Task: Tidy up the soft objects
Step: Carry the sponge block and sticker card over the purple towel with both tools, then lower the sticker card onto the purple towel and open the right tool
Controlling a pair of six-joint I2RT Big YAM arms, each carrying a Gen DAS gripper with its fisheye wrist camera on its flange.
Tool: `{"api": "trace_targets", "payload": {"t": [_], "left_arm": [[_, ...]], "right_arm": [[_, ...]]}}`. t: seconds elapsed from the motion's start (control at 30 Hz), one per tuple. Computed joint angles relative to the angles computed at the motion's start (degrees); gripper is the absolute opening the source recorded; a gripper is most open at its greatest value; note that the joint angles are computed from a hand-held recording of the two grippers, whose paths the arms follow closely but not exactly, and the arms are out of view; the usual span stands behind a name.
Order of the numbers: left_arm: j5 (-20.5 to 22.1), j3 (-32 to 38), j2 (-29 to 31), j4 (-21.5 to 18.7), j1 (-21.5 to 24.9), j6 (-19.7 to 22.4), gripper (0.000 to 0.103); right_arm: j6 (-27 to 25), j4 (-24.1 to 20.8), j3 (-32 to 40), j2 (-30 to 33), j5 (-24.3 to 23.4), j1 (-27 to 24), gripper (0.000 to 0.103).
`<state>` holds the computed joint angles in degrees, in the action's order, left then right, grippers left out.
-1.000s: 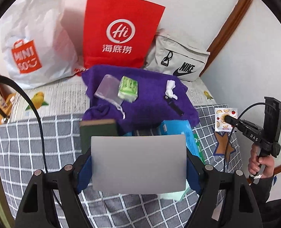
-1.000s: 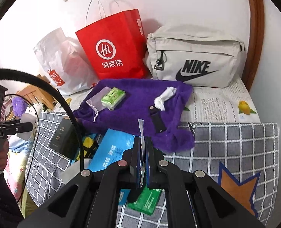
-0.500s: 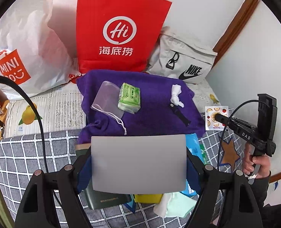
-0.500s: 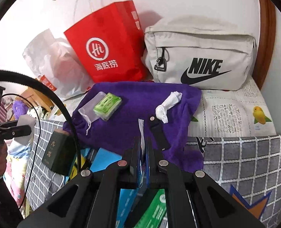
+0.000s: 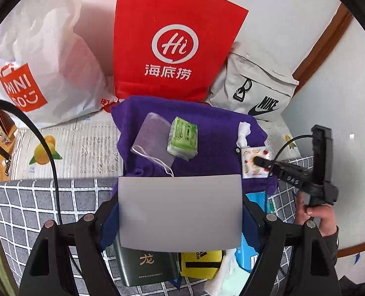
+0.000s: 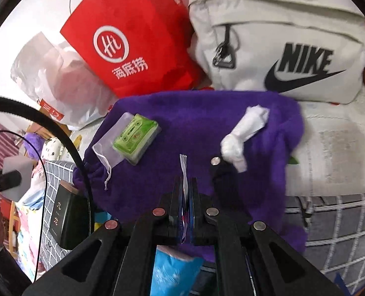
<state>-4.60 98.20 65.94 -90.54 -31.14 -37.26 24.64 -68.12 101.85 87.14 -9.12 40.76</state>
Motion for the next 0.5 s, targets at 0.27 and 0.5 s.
{"api": "trace_targets", "payload": {"t": [0.27,0.5], "left_arm": [[-0.6,0.3,1.1,-0.8,-0.1,2.0,0.080],[1.3,-1.2,1.9,0.4,0.5,2.5,0.080]], "right_arm": [[-1.3,-2.3,1.0,3.2,-0.9,-0.1,0.006],[-1.9,-3.2,0.7,4.2,0.8,-0.3,0.026]]}}
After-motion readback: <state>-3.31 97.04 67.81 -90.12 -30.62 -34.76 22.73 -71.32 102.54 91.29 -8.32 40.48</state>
